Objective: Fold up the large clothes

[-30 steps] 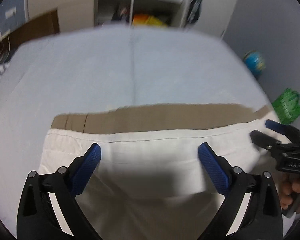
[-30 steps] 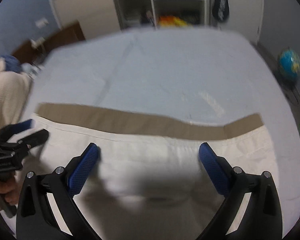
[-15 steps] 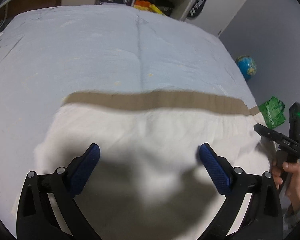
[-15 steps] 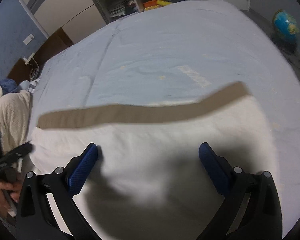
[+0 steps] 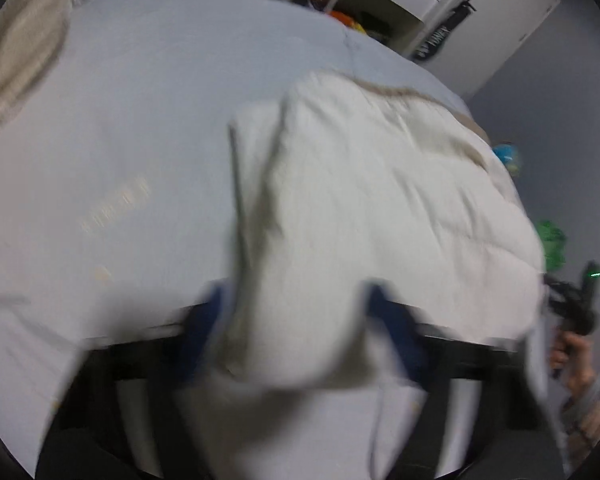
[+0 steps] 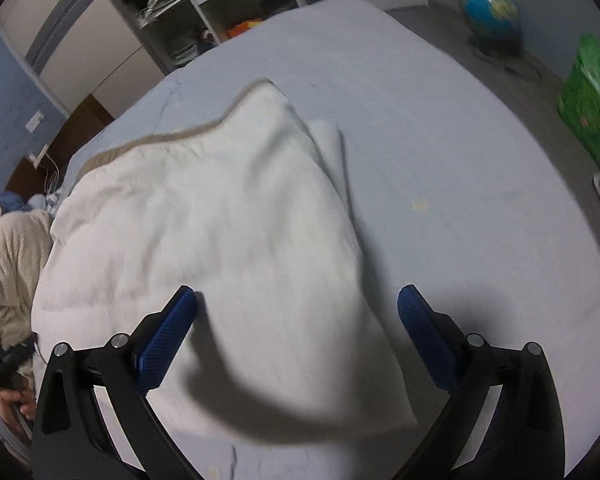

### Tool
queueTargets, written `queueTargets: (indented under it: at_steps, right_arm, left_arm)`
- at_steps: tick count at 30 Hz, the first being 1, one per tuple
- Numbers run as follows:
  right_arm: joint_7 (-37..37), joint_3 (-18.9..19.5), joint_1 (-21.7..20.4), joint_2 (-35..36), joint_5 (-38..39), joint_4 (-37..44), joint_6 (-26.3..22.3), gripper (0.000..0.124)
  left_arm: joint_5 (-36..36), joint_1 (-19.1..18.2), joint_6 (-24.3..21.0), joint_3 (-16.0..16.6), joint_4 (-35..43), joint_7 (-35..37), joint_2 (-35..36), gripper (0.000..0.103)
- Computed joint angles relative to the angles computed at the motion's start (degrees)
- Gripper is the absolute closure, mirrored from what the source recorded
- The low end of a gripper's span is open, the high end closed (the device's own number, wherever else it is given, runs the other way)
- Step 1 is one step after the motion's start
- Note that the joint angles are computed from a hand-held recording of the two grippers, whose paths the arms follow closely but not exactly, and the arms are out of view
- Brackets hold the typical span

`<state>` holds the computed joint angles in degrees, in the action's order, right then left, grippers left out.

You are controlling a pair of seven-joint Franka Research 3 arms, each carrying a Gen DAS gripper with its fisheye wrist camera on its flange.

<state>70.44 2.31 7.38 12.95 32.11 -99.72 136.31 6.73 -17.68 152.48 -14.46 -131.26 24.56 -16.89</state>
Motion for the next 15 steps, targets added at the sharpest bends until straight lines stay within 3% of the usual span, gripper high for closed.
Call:
queueTargets:
  at_steps: [1, 2, 3, 5, 8, 12, 15]
  right_arm:
    - [-1.80, 0.34, -0.82, -0.69, 2.66, -1.26, -0.25, 0.062]
    - [-2.35, 0.31, -1.10, -1.36, 3.87, -2.42, -0.18, 0.079]
    - [-2.92, 0.35, -1.37, -1.94, 5.60, -3.45, -0.02, 0.085]
    - [-0.90, -0.07, -1.34, -2.02, 6.50, -3.75, -0.31, 0.098]
    - [1.66, -0.67, -1.89, -1.97, 7.74, -3.65, -1.09, 0.103]
    - [1.98, -1.01, -2.12, -3.83, 8.09, -5.96, -0.54, 0.102]
    - [3.24, -1.33, -1.73, -5.25, 6.54, -6.95, 0.47, 0.098]
  left_arm:
    - [0.29, 0.27, 1.00, -0.33, -1.33, -1.29, -1.03, 0.072]
    - [0.00, 0.21, 2.25, -0.15, -2.08, -1.70, -1.41, 0.077]
    - [-0.29, 0.22, 3.57, 0.04, -2.92, -2.19, -1.84, 0.084]
    - [-0.83, 0.28, 6.91, 0.32, -5.07, -3.40, -2.74, 0.089]
    - [-0.86, 0.25, 8.90, -0.21, -7.50, -5.36, -3.73, 0.091]
    - [0.07, 0.12, 7.57, -1.09, -7.81, -7.70, -4.26, 0.091]
    - [0.54, 0.07, 5.50, -0.99, -7.86, -8.70, -5.96, 0.082]
